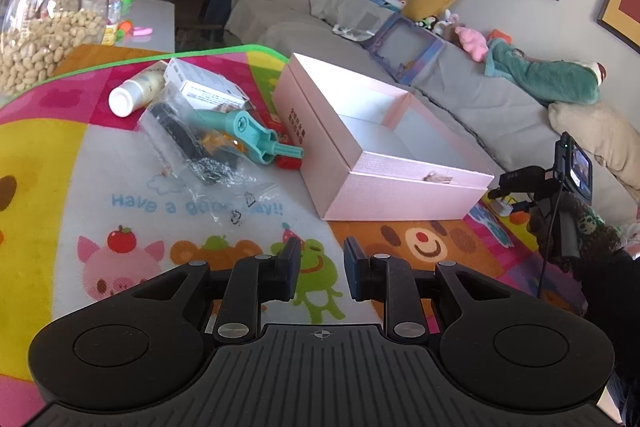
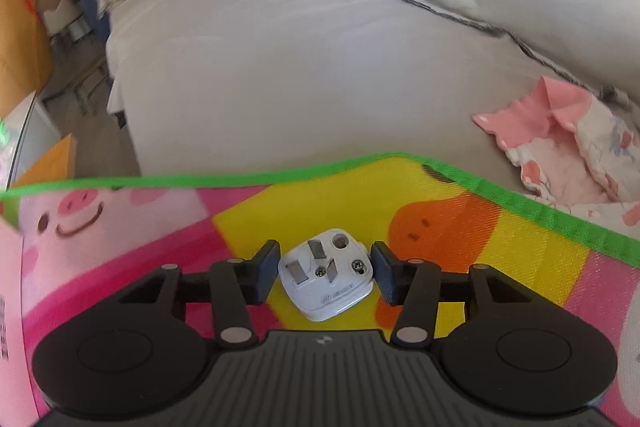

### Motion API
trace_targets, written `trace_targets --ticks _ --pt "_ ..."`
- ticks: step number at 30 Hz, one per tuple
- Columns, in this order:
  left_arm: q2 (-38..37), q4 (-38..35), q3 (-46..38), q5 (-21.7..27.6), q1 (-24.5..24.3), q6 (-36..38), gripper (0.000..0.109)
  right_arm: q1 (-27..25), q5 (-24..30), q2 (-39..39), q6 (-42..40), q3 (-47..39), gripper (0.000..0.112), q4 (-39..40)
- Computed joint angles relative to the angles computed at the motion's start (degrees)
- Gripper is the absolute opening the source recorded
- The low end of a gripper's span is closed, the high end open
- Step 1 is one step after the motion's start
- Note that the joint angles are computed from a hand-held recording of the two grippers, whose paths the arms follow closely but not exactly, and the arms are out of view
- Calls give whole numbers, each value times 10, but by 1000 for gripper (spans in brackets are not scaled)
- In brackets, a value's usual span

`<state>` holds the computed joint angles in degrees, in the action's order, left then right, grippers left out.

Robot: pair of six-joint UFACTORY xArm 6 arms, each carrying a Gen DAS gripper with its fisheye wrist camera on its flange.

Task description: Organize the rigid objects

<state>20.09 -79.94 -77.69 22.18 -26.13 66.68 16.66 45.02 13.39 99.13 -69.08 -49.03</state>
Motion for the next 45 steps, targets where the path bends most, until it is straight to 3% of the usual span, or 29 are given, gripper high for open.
trace_targets --ticks 6,10,14,16,20,25,27,28,32,37,39,42,45 --pt "-13 20 18 -13 -6 -12 26 70 -17 -77 53 57 49 -53" --pt "-15 74 28 -34 -15 -59 26 145 -27 -136 27 95 49 -77" --pt "-17 96 36 -43 -23 -82 26 190 -105 -148 -42 100 49 -40" --pt "-19 117 41 -55 -29 -98 26 207 -126 -135 -65 77 49 -41" --pt "-25 156 51 -79 -33 -128 26 208 -163 -109 -33 14 49 -120" --pt "-11 210 36 -123 -33 -188 26 198 -112 -27 -18 -143 52 -239" --pt "0 259 26 -147 -26 -258 26 209 -41 17 -59 -211 64 -220" --pt "6 282 20 -156 -20 -293 26 209 -37 30 -74 -227 66 -219" --pt "57 379 -47 -157 11 -440 26 203 -103 48 -110 -213 67 -181" --pt "154 592 -182 -112 41 -661 26 216 -106 75 -182 -211 67 -137" --pt "182 661 -216 -115 45 -706 30 211 -119 80 -189 -217 67 -132" --pt "198 675 -235 -116 46 -689 35 192 -165 103 -222 -249 67 -74" --pt "192 562 -227 -114 43 -561 35 183 -181 171 -336 -345 67 52"
